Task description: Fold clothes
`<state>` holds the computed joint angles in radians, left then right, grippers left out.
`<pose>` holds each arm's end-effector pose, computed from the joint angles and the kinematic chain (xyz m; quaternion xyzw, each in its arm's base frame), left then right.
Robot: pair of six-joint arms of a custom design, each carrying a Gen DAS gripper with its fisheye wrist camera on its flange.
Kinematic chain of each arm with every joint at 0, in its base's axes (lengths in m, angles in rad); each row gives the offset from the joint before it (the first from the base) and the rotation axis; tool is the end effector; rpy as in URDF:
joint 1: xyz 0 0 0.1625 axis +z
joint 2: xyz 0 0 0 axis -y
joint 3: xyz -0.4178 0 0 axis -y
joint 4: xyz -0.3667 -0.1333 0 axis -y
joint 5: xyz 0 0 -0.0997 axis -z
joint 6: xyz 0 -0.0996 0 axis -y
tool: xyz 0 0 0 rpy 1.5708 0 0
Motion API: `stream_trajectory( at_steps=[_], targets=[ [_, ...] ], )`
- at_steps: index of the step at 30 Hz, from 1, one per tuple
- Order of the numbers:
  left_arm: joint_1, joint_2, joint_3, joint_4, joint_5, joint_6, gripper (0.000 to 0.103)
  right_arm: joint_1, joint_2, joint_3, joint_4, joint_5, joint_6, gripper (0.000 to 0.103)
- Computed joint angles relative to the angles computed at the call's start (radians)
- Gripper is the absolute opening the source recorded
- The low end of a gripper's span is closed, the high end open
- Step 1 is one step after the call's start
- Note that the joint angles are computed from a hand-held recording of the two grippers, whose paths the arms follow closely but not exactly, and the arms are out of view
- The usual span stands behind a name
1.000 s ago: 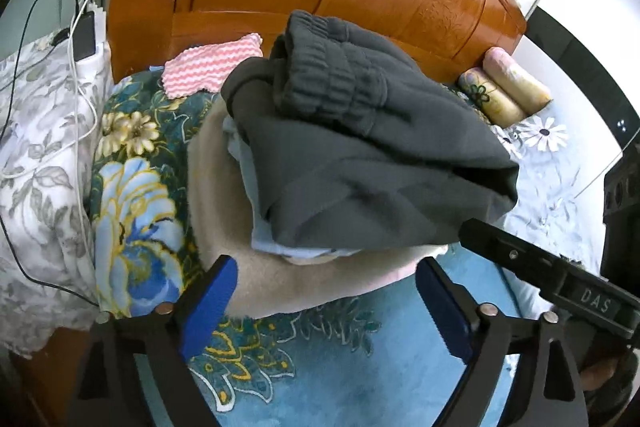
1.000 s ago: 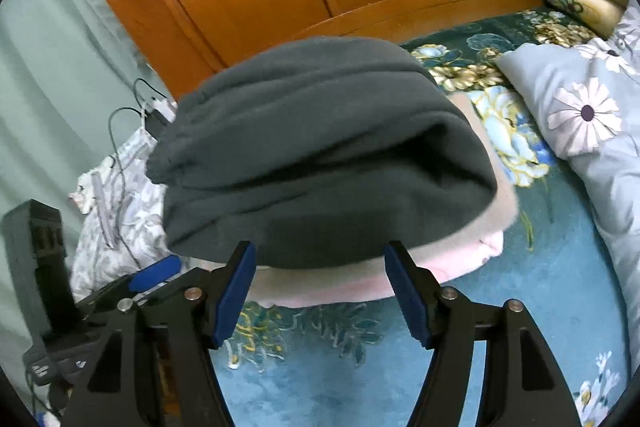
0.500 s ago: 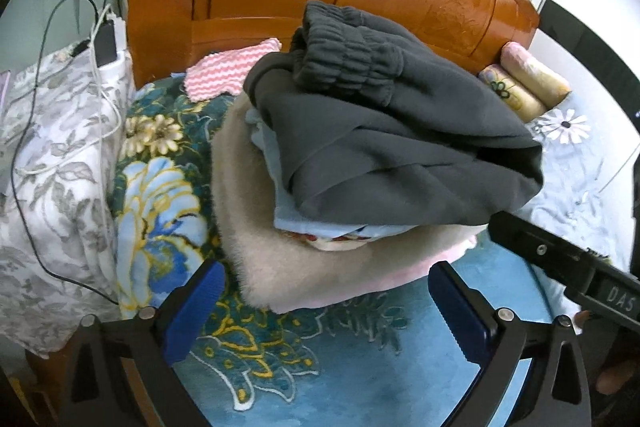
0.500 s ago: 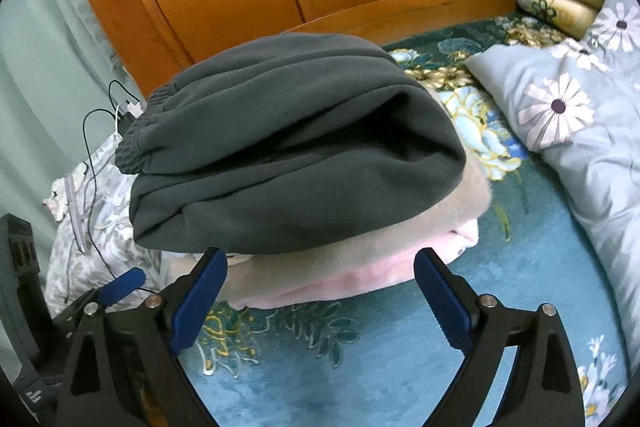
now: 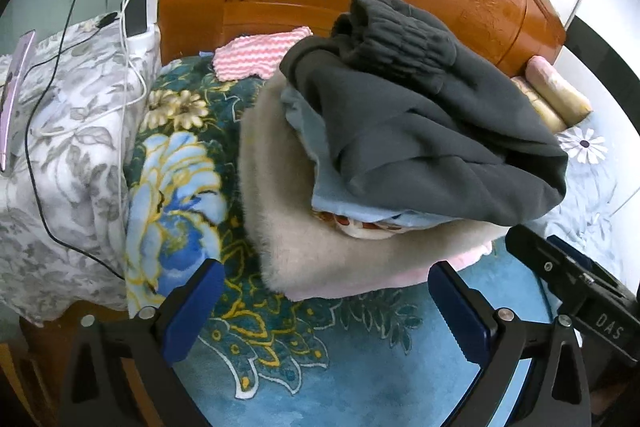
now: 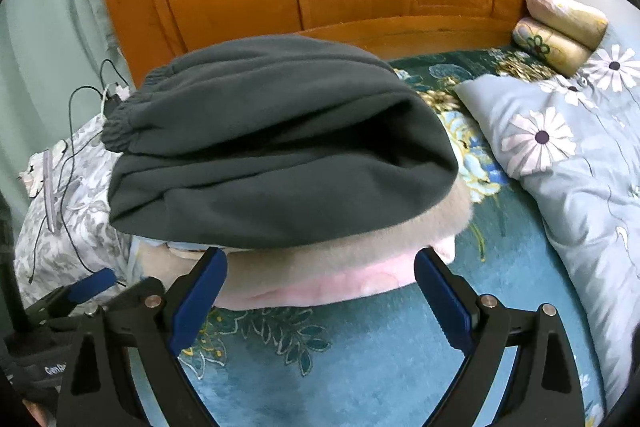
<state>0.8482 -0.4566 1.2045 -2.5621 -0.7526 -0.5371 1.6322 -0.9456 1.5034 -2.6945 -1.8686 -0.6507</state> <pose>-0.3461 -0.7041 0.0553 0.0363 0.9113 -0.3226 0.2535 0.1463 -0.6832 0.2803 0.2922 -0.9045 0.2228 0.2165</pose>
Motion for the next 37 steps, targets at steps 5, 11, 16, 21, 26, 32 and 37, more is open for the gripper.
stream_trajectory(
  at_steps=[5,11,16,21,26,32,37],
  targets=[
    [-0.006,0.009,-0.015,0.054,0.043,0.000,0.103,0.000,0.000,0.006,-0.001,-0.005,-0.003,0.095],
    [-0.006,0.025,-0.037,0.092,0.056,0.026,0.103,-0.001,0.004,0.005,-0.004,-0.006,-0.006,0.095],
    [-0.008,0.039,-0.063,0.104,0.052,0.055,0.103,0.002,0.004,0.004,0.003,-0.013,0.002,0.095],
    [-0.010,0.045,-0.079,0.107,0.050,0.076,0.103,0.003,-0.001,0.011,0.002,-0.012,0.008,0.095],
    [-0.015,0.048,-0.085,0.111,0.051,0.084,0.103,0.004,-0.009,0.019,-0.004,-0.009,0.005,0.095],
    [-0.017,0.047,-0.088,0.129,0.037,0.072,0.103,0.002,-0.019,0.027,0.001,-0.002,0.016,0.095],
    [-0.021,0.032,-0.057,0.077,0.023,0.083,0.103,0.004,-0.026,0.031,0.010,0.000,0.025,0.095]
  ],
)
